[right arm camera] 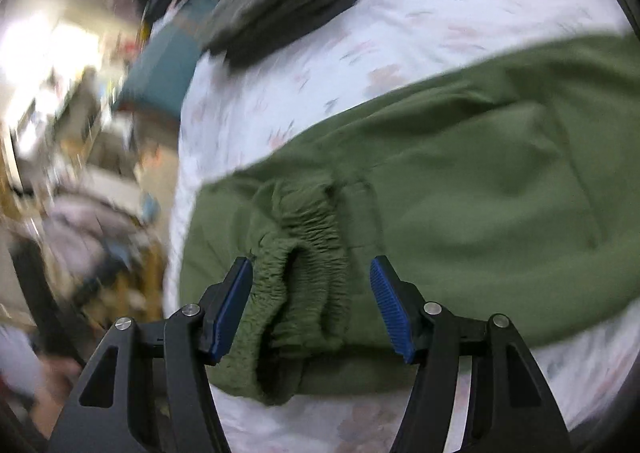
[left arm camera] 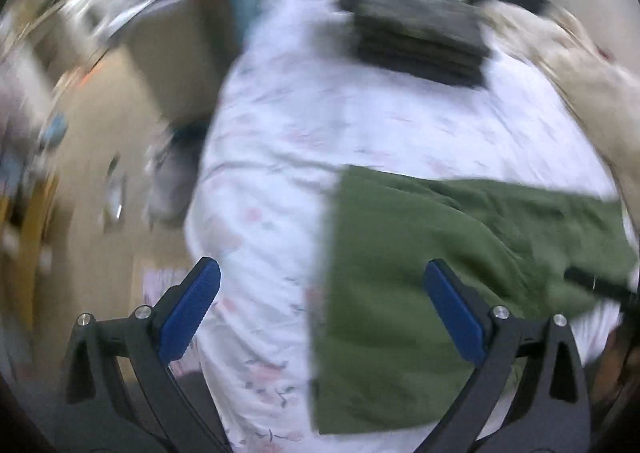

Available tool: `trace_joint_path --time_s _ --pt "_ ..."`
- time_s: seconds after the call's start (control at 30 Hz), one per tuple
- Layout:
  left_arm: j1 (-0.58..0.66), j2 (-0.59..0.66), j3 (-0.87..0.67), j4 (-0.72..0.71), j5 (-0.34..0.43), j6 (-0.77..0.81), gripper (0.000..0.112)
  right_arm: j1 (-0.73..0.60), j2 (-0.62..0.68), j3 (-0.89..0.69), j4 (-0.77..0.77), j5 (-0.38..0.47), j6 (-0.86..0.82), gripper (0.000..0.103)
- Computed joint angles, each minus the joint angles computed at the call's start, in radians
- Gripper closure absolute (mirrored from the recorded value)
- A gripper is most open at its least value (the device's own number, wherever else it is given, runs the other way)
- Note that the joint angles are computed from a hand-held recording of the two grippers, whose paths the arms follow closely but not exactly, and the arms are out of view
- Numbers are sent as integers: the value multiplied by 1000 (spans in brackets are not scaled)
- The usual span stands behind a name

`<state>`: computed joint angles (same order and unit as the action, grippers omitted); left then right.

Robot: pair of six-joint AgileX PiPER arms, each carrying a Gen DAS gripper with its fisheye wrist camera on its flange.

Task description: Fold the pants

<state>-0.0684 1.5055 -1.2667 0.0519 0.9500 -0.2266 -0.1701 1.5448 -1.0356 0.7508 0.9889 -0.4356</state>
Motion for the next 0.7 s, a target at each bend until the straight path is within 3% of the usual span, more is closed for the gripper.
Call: trace_joint_path --time_s 0.1,0.13,0.17,0.23,0.27,0.4,0.57,0.7 --pt "45 47 -27 -65 24 -14 12 111 46 -40 -73 -78 8 39" --pt "50 41 -20 -79 20 -12 12 129 64 -51 -86 -78 2 44" --pt "51 24 -13 -91 19 -14 12 139 79 -60 -83 -62 -19 65" --pt "45 14 -18 -106 3 -6 12 148 55 -45 -61 -45 -87 75" --pt "45 -2 -13 -115 8 2 12 150 27 -36 -59 -36 -121 94" --pt "55 11 -38 -149 7 46 12 105 -15 -66 19 25 -191 96" --pt "69 20 -66 -138 -1 19 12 109 58 -198 39 -13 -167 96" --pt "87 47 -86 -165 27 8 12 229 201 -270 -233 -127 -2 96"
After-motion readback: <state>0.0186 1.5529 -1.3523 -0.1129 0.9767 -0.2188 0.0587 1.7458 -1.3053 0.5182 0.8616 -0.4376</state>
